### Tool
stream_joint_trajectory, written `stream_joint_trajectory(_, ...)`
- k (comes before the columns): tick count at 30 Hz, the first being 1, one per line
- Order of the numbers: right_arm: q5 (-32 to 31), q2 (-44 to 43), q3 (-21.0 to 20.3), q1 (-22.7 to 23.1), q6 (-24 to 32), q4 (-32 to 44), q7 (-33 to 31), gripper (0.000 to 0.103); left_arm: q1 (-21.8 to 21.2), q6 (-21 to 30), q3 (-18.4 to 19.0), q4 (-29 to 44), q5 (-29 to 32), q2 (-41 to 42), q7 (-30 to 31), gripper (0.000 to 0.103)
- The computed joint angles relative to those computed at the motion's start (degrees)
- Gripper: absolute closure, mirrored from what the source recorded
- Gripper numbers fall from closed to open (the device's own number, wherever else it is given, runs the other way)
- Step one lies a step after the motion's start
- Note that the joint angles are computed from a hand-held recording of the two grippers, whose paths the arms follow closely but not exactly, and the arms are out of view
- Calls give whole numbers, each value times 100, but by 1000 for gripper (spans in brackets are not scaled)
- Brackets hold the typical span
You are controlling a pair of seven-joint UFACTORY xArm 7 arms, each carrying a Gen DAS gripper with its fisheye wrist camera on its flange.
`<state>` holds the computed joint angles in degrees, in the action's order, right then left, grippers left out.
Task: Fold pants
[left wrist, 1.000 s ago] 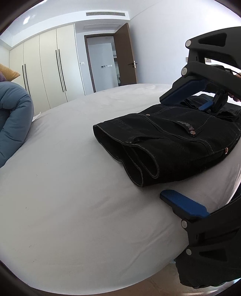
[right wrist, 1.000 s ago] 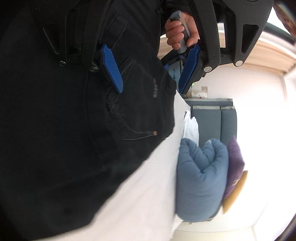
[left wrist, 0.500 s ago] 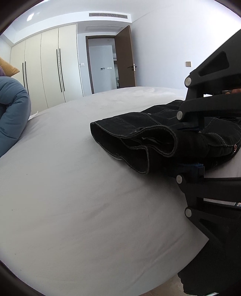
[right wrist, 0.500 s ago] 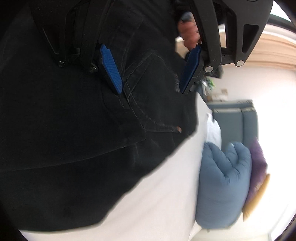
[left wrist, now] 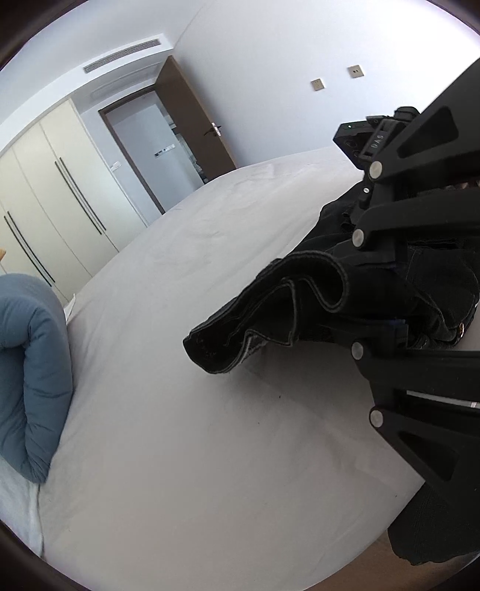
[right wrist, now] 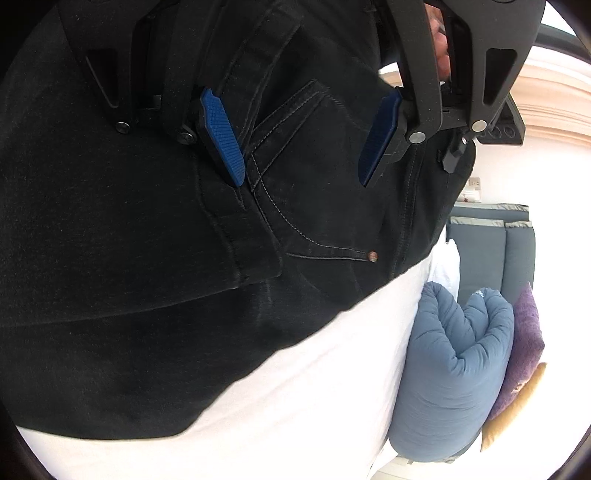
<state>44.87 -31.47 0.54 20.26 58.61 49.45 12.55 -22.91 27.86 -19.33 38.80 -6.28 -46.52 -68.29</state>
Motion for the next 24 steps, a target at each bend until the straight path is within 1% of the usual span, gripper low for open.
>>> stream_joint_trajectory(2,253,-167,-91,-15,-121,-81,81,40,56,227,-144,339,170,162,87,86)
stream_joint_trajectory(4,395,-291,-194,34,-196,-2,-79,39,122,452,-342,755,374,409,185,86)
stream_joint_trajectory(5,403,-267,-268,82,-89,151,-191,39,158,544,-455,962,488,559,233,86)
stream_joint_trajectory(8,483,-31,-469,209,462,749,-505,36,307,920,-905,1747,961,1136,359,86)
stream_joint_trajectory(12,359,320,-473,165,1232,1594,-740,32,429,1505,-1555,2732,1750,1936,407,86)
stream_joint_trajectory(15,-118,626,-311,12,1900,2325,-656,32,373,1865,-1910,3280,2318,2497,352,86)
stream_joint_trajectory(17,-532,833,-151,-72,2363,2833,-642,32,288,2027,-2046,3474,2603,2751,276,86)
stream_joint_trajectory(19,-826,947,24,-131,2651,3211,-627,32,226,2245,-2204,3748,2942,3054,197,86)
stream_joint_trajectory(22,-1411,1150,285,-213,3117,3766,-551,32,84,2543,-2334,4053,3379,3400,99,86)
stream_joint_trajectory(24,-1821,1230,441,-285,3345,3926,-448,32,-49,2675,-2345,4177,3584,3554,67,86)
